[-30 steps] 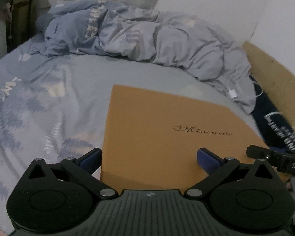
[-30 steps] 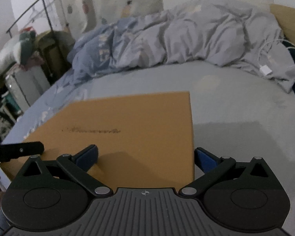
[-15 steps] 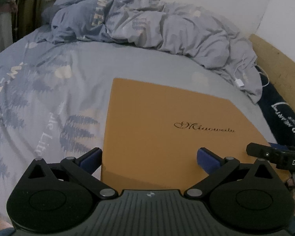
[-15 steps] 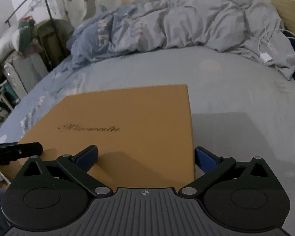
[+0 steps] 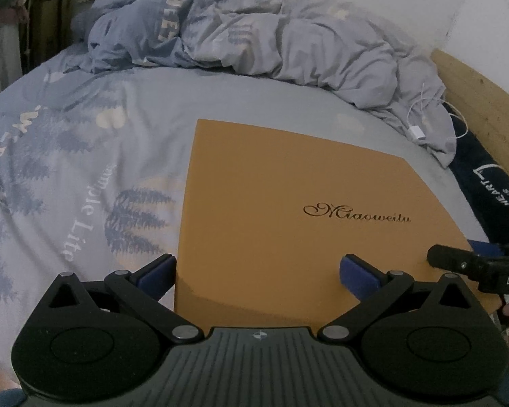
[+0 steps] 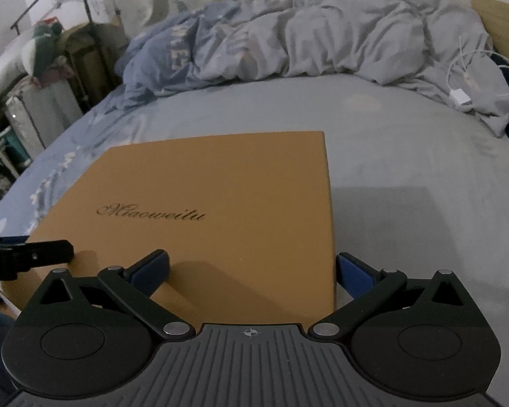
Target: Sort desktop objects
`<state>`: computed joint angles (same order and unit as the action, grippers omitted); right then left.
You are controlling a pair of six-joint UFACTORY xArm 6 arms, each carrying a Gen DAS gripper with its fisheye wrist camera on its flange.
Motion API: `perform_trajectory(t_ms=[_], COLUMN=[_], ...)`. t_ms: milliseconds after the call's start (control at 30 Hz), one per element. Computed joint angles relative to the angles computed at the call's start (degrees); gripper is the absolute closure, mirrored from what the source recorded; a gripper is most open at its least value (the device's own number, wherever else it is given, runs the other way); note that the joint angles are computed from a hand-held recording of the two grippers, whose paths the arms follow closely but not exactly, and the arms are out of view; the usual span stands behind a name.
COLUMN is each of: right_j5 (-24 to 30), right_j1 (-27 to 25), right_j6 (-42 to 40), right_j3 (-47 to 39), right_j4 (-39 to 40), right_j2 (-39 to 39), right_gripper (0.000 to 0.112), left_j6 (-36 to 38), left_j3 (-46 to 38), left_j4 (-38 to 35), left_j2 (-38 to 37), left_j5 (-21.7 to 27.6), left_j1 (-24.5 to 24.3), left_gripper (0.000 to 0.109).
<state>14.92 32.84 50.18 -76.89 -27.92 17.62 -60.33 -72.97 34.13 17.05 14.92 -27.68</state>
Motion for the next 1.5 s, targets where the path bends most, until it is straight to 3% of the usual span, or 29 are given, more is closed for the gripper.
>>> perform_trajectory(t_ms=[200, 400, 567, 667, 1033, 1233, 1500], right_j5=[1.7, 1.9, 4.5, 3.4, 2.9, 3.9, 5.2], right_j1=[0.3, 0.5, 0.9, 0.9, 0.8, 0.9, 1.0], right_j6=[-3.0, -0.6, -8.1, -5.2, -5.1, 0.1, -2.8], right_j3=[-0.8, -1.2, -1.9, -1.1, -1.2, -2.7, -3.8], right_j4=[1.9, -2.2, 6.6, 3.5, 4.0, -0.1, 3.0], right_j2=[0.2, 0.6, 2.0, 1.7, 2.5, 3.8, 4.4], right_gripper=[0.009, 0.009, 0.009, 0.009, 0.009, 0.009, 0.009], left_j6=[1.9, 2.7, 3.4, 3.2, 5.8, 5.4, 4.6], left_j3=[0.4, 0.2, -1.7, -1.7, -2.9, -3.2, -3.3], left_j4=[-2.4, -4.1, -2.2, -2.6, -6.0, -6.0, -5.1], left_j2=[0.1, 0.8, 1.9, 2.0, 3.3, 3.9, 4.6], left_j5=[0.1, 0.2, 4.1, 4.3, 4.3, 3.9, 2.3], left_j1=[-0.1, -0.1, -1.3, -1.3, -0.7, -0.5, 0.0], left_gripper=[0.006, 0.006, 0.006, 0.006, 0.006, 0.006, 0.006])
